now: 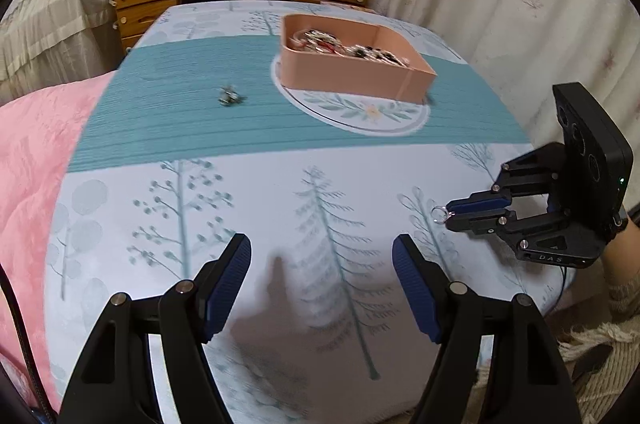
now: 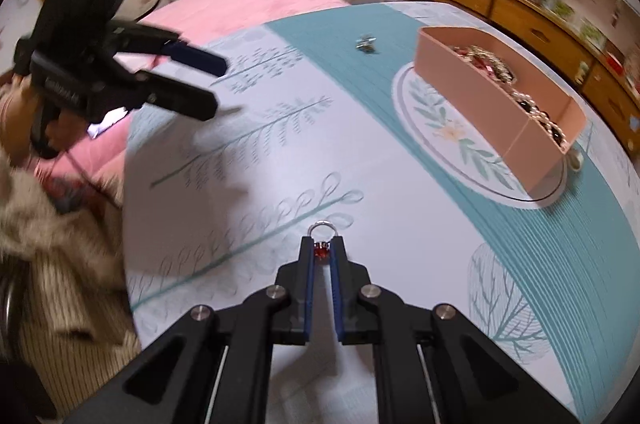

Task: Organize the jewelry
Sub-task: 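Grasp the silver flower brooch with the left tool while the right tool holds the ring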

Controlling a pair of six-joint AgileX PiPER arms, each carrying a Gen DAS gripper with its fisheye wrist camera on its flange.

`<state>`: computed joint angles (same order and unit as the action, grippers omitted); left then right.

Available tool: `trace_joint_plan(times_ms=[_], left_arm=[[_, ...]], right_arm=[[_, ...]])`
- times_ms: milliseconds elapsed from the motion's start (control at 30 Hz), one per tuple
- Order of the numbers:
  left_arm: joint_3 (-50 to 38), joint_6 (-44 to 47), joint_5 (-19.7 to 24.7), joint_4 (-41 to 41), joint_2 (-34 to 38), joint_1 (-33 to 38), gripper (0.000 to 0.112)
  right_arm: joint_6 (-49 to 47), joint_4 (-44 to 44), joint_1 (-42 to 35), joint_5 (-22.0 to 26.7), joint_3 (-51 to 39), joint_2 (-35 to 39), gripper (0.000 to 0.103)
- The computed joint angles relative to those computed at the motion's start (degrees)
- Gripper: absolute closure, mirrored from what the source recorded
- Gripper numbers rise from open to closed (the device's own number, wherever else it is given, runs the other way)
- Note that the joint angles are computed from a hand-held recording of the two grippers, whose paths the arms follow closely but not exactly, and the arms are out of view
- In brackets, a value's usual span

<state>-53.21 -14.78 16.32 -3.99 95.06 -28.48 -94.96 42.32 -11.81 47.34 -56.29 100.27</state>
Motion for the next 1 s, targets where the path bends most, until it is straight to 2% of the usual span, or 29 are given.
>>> trace_joint_plan(times_ms=[67,267,333,400,467,567,667,767,833,900,967,1000], left_arm=[[-1.3,-3.7,0.3,4.3,0.7,1.5,0.041],[-9.5,-2.0,1.9,6.2,5.5,8.1,0.041],[-13.0,-5.1,2.3,9.8,7.9,9.2,0.041],[-15.4,-4.9,2.1,8.9,10.0,10.2,0.041],[-18.6,-10.4,2.7,13.7,12.9,10.0,0.042],[-23.5,-19.3,4.9,22.9,17.2,8.6,0.051],[-29.2,-26.6,8.1,30.9,21.9,6.7,0.053],[-33.8,-29.1,10.6,32.8,25.3,5.8,0.053],[-37.1,-30.6,12.9,34.2,27.8,5.0,0.058],[-40.0,-29.4,15.2,32.7,29.9,4.7,0.074],[-43.0,-27.5,17.0,29.6,32.0,4.9,0.082],[-42.6,-29.3,16.4,30.9,31.9,4.7,0.087]], right_arm=[[2.6,1.2,1.0,-2.0,-0.2,0.3,0.096],[12.9,6.0,3.4,-4.5,-4.1,1.8,0.096],[15.5,6.3,3.9,-5.2,-4.5,1.6,0.096],[18.8,7.7,4.5,-6.5,-4.9,1.1,0.096],[21.2,9.2,5.3,-7.6,-5.1,0.8,0.096],[23.3,11.7,6.1,-8.0,-5.2,0.9,0.096],[23.8,11.7,6.6,-8.2,-4.8,1.0,0.096],[24.1,11.3,7.3,-9.0,-4.6,1.2,0.096],[25.2,10.7,7.8,-9.1,-5.5,1.9,0.096],[25.2,10.8,7.4,-8.3,-6.3,2.5,0.096],[25.1,10.9,7.2,-8.0,-6.4,2.5,0.096],[25.0,10.9,6.9,-7.7,-6.8,2.8,0.096]])
